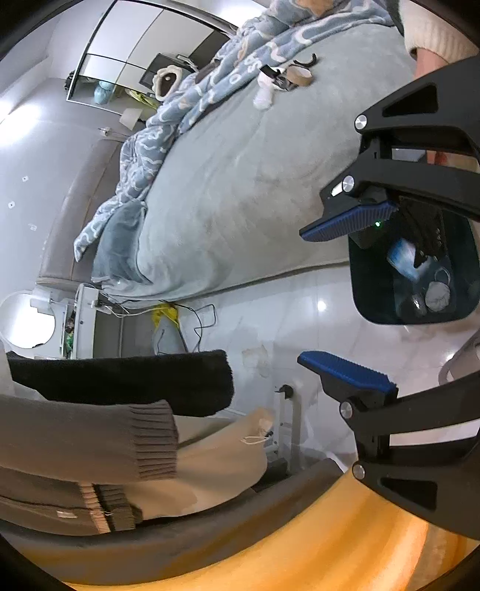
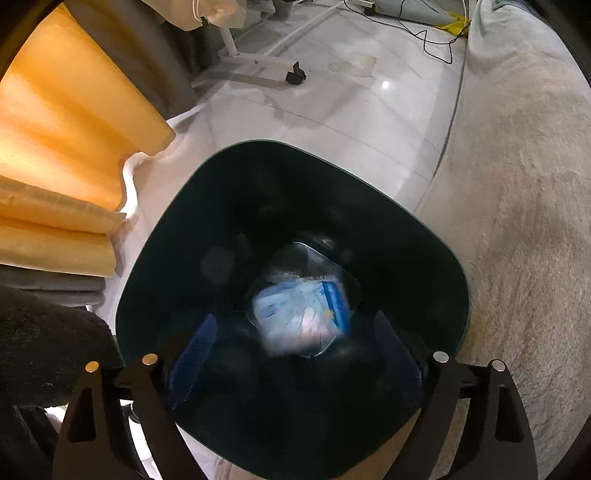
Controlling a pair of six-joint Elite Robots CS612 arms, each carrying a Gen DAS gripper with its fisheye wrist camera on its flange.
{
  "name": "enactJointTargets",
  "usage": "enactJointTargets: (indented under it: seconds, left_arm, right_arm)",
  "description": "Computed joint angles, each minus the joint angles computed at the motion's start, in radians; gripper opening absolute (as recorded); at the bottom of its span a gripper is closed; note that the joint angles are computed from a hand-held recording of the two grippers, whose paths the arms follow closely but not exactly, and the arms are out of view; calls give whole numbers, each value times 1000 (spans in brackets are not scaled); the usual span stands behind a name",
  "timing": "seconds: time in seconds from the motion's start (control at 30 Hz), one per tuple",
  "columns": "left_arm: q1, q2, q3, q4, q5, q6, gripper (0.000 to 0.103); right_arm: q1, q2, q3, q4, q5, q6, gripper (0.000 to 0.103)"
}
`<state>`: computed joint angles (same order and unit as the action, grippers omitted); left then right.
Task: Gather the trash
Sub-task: 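Open the right gripper to drop the blue diaper package into the bin, then move both grippers back from the bin to the trash pile on the bed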
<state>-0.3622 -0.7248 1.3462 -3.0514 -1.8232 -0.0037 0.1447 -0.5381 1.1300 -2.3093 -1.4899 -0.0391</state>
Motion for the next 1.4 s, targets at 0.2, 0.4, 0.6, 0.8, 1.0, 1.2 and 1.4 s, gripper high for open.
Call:
enactJointTargets:
  seconds: [0.2,0.4,0.6,0.8,1.0,1.2,1.4]
  left_arm:
    - [-7,-8,1,-28,-22,-18,64]
    - [-22,-18,8,-80,-27,-26,64]
    - [-39,-24,13,-127,-6,-15,64]
    - [-52,-22,4,-125,-25,-32,64]
    - [-69,-20,0,-138,-29,-42,66]
    - [-80,-18,-6,-142,-23,-51,67]
    - [-93,-14,-17,-136,-23,-65,71]
  right_arm:
    - [-5,-27,50,-57,7,17,89]
    - [-16,-71,118,-148,57,38,89]
    - [-32,-118,186,-261,105,52,89]
    - [-45,-169,259,-411,106,66,89]
    - [-58,-208,311,-505,76,59,89]
    - [-67,-240,365,-598,13,25,89]
    - [-86,-273,427,-695,-11,28,89]
